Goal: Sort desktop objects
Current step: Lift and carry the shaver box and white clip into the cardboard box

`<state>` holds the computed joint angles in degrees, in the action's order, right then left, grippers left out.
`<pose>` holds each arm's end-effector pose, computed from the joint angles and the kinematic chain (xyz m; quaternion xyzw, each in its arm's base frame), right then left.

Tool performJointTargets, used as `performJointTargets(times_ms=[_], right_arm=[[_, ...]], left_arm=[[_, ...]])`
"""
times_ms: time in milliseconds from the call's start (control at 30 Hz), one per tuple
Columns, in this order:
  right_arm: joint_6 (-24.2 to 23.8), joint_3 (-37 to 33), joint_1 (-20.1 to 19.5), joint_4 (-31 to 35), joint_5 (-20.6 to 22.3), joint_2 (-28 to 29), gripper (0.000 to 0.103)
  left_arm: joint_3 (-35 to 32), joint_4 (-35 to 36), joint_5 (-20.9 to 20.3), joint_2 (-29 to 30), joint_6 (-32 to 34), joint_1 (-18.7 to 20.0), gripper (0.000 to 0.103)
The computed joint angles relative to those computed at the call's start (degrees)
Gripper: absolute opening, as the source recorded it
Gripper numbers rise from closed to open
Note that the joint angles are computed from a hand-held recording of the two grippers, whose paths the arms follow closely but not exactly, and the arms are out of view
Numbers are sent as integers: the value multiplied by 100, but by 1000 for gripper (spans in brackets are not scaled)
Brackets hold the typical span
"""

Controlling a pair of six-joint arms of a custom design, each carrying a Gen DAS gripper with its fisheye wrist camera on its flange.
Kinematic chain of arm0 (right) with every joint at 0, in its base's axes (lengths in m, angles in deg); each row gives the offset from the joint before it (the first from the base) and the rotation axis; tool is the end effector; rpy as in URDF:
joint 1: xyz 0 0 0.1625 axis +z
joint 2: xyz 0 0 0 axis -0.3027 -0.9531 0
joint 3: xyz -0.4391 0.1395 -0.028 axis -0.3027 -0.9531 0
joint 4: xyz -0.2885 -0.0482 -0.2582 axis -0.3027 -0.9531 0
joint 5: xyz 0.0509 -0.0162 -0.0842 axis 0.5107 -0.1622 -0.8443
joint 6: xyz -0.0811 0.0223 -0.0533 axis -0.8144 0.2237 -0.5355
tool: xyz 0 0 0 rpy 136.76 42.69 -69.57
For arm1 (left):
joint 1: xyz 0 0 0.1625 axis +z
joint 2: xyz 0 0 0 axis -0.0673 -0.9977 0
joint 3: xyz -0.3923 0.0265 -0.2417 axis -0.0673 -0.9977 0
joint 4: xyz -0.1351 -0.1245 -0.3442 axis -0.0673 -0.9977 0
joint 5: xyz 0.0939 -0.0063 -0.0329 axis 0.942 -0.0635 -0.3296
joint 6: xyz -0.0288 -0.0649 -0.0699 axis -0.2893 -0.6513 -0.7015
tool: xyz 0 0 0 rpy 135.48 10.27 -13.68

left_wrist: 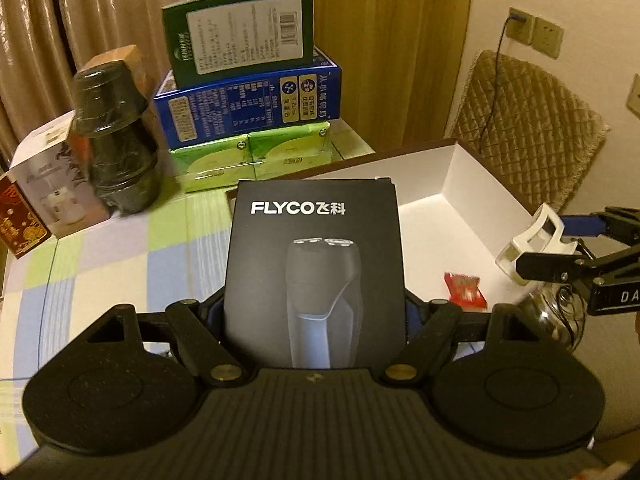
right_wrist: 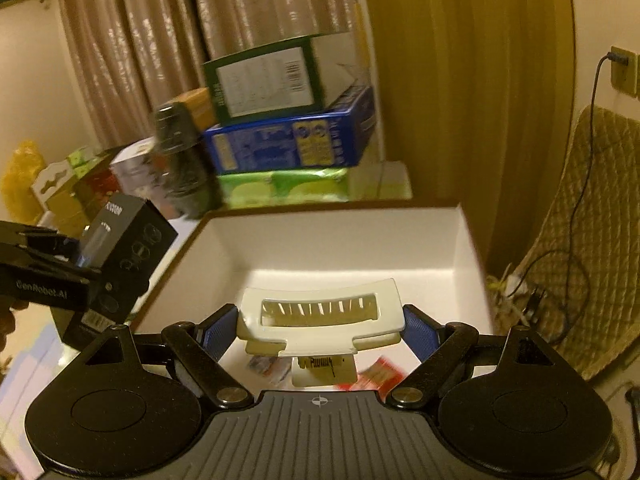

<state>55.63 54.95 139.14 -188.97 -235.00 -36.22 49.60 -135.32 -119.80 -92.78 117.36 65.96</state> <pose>0.3871 -0.5358 0.1214 0.0250 -0.8262 0.4642 0.3182 -0.1701 -0.6725 0.3427 0.5277 0.8210 -0.1344 0.1718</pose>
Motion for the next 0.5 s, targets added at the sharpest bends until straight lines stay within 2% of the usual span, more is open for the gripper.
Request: performJointTargets(times_ms=[233, 500], right_arm=[[-122, -182, -422, 292, 161, -99, 84], [-154, -328, -734, 684, 323, -111, 84]], left_arm=[[-312, -92, 709, 765, -493, -144, 76], [-572, -372, 1220, 1372, -470, -171, 76]])
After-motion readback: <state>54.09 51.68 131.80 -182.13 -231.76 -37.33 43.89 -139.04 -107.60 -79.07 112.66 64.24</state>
